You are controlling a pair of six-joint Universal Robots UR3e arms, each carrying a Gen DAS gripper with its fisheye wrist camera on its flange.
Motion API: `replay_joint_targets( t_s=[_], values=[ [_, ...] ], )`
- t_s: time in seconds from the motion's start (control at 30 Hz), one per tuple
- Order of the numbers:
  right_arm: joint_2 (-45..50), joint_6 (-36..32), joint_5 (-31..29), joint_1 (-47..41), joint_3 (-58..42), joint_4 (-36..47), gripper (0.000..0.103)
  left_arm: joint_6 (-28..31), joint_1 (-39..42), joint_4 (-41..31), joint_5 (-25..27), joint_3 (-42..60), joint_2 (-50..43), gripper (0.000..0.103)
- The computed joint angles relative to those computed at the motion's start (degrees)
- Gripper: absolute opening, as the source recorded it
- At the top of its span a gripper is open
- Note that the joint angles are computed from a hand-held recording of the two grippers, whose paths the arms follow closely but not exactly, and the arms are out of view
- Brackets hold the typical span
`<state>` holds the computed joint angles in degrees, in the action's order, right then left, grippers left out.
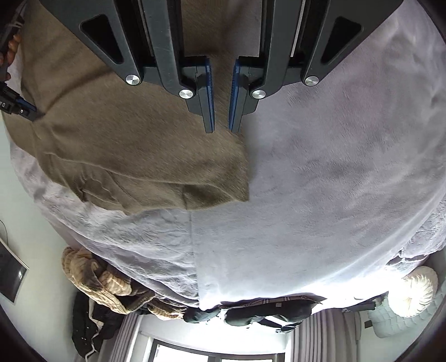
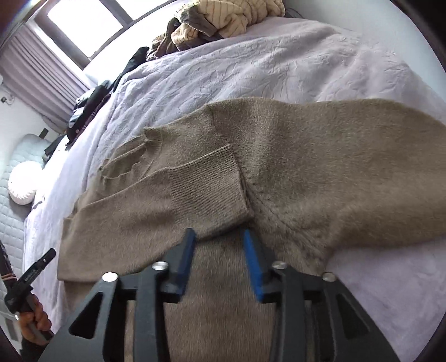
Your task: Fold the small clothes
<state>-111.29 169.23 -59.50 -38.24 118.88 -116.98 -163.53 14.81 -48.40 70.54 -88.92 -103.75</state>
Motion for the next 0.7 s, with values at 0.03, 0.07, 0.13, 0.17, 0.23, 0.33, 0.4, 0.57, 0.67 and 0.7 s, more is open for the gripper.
replay_joint_targets(
  t_s=[0.03, 0.07, 0.13, 0.17, 0.23, 0.33, 0.4, 0.57, 0.67, 0.7],
  values=[
    [-2.45, -1.91, 0.94, -1.89, 0.70, 2.84, 0.046, 0.00, -0.50, -0.04, 0.03, -1.25, 1.35, 0.012],
    [-5.78, -4.81, 2.00, -4.56, 1.78, 6.74, 0.046, 0.01, -1.11, 0.10, 0.15, -2.56, 2.65, 0.012],
    [-10.15, -8.74, 3.47, -8.37, 2.41, 13.14, 0.047, -0.19, -2.31, 0.43, 0.86, -4.71, 4.72, 0.012],
    [-12.05, -11.05, 4.18, -10.55, 2.45, 16.61, 0.047, -0.37, -3.09, 0.30, 1.24, -5.65, 5.71, 0.012],
    [-16.48, -17.33, 5.83, -16.37, 2.22, 25.55, 0.049, -1.01, -4.44, -0.27, 1.72, -6.59, 6.90, 0.065],
    [-21.07, -25.98, 7.34, -24.21, 1.06, 37.28, 0.049, -3.61, -6.98, 8.22, 4.36, -13.45, 11.46, 0.102],
    [-24.17, -36.22, 8.32, -32.93, -1.63, 50.69, 0.050, -3.04, -8.88, 8.12, 5.75, -13.82, 12.23, 0.102],
    [-26.83, -54.43, 6.80, -49.76, -6.97, 70.33, 0.059, -4.60, -12.44, 3.52, 5.32, -12.19, 12.88, 0.102],
    [-26.06, -63.39, 4.44, -59.75, -9.10, 78.31, 0.059, -6.14, -15.29, 2.21, 6.82, -11.63, 12.35, 0.102],
    [-25.73, -65.63, 3.54, -62.71, -9.60, 80.24, 0.060, -6.13, -15.89, 0.72, 6.10, -11.22, 12.15, 0.102]
  ],
)
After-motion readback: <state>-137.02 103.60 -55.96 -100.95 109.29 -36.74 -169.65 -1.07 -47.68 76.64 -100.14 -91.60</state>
